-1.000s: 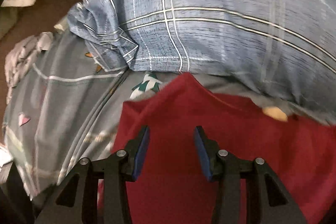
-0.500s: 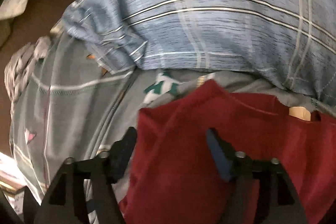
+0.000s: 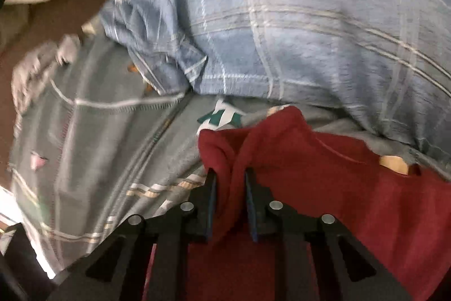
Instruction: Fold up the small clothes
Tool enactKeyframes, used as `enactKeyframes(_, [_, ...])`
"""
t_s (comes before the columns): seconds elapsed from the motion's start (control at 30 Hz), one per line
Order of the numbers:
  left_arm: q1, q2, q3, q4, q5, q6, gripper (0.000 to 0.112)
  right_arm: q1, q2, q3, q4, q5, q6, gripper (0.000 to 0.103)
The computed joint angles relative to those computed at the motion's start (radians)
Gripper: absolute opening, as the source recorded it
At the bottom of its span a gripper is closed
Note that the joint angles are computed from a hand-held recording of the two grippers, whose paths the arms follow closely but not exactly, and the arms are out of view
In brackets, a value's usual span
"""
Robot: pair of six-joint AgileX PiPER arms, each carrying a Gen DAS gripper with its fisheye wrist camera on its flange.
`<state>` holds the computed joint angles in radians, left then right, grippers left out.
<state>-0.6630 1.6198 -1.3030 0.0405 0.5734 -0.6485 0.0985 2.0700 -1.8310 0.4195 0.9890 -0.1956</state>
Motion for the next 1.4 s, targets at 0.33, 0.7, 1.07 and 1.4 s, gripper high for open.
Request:
enactKeyframes(0.33, [0.076, 0.002, 0.061, -0.213, -0.096, 0.148, 0.028, -0.033, -0.005, 0.014, 0.065, 0.023, 0.015, 0.029])
enactKeyframes(0.7, [0.012, 0.005, 0.038, -0.020, -0.081, 0.022, 0.027, 0.066, 0.165, -0.242, -0.040, 0.174, 0.114, 0.077])
enactKeyframes(1.07, [-0.040, 0.002, -0.009, 0.024, -0.033, -0.015, 0.025, -0.110, -0.024, 0.106, 0.237, 0.017, -0.100, 0.019])
enactKeyframes(1.4, [-0.249, 0.093, -0.335, 0.082, 0.095, -0.022, 0.021, -0.340, -0.231, 0.135, 0.265, 0.155, -0.241, 0.018])
